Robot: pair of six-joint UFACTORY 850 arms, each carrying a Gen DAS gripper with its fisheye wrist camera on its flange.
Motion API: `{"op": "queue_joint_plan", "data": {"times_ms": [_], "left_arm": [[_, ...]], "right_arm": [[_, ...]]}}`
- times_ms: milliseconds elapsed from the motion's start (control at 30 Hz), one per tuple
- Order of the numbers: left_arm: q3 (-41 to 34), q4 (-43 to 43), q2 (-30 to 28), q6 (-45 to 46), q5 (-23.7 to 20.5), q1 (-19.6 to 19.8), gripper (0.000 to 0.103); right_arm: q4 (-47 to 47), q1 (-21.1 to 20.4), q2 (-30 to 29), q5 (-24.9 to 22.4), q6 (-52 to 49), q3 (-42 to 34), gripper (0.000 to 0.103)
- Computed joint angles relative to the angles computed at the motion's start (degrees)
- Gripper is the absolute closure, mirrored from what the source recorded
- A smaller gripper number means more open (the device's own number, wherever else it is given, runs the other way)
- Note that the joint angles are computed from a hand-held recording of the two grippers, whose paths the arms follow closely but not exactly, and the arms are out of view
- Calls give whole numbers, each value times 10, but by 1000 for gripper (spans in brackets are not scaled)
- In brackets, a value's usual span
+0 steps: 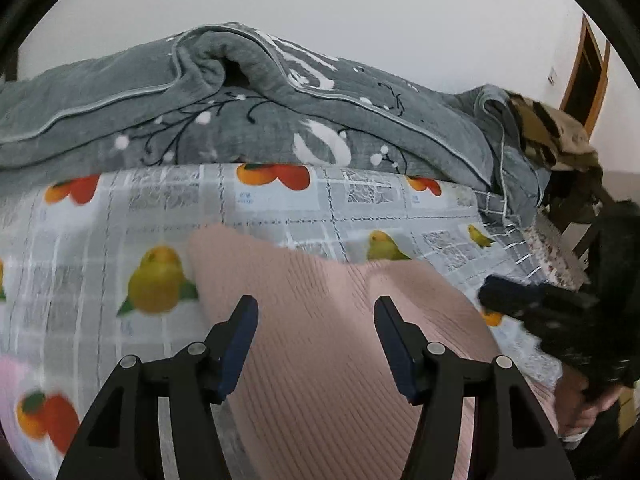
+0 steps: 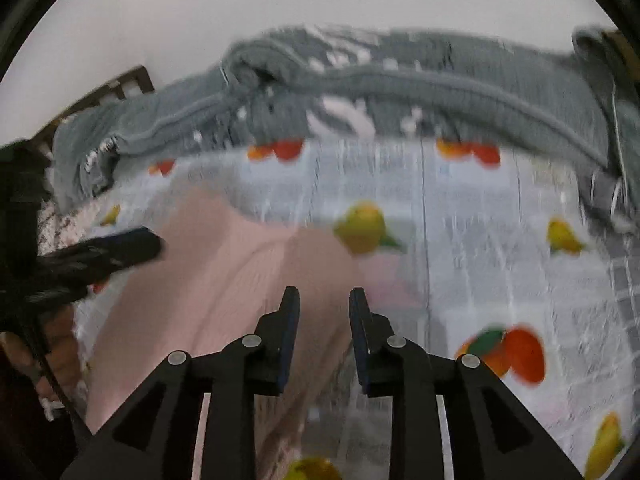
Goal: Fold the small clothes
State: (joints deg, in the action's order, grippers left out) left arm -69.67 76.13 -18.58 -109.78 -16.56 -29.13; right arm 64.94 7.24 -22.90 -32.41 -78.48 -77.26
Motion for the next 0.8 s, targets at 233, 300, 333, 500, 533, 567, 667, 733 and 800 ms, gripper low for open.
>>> {"op": "queue_joint_plan", "data": {"times_ms": [233, 300, 333, 500, 533, 567, 667, 733, 800], "left_arm": [[-47, -121, -52, 155, -21, 23, 50], [-49, -103, -57, 140, -24, 24, 50], [-52, -106, -60, 145, -27, 24, 50], [-70, -119, -71, 175, -61, 15, 50], [-65, -108, -65, 165, -63, 13, 50], [-60, -99, -58, 153, -65, 10, 50], [-25, -40, -20, 76, -62, -1, 50], [1, -1, 5, 23, -68, -14, 48], [23, 21, 25, -15, -71, -28, 47]], "right_arm": [[-150, 23, -86, -34, 117, -85, 85], [-135, 20, -92, -34, 114, -86, 85], [-140, 20, -95, -36, 119, -91, 85], [-135, 23, -94, -14, 114, -86, 85], [-131, 20, -92, -19, 113, -87, 84], [-128, 18, -90, -22, 114, -87, 84], [-43, 1, -46, -26, 43, -46, 80], [2, -7, -12, -39, -15, -13, 78], [47, -11, 21, -54, -73, 23, 76]]}}
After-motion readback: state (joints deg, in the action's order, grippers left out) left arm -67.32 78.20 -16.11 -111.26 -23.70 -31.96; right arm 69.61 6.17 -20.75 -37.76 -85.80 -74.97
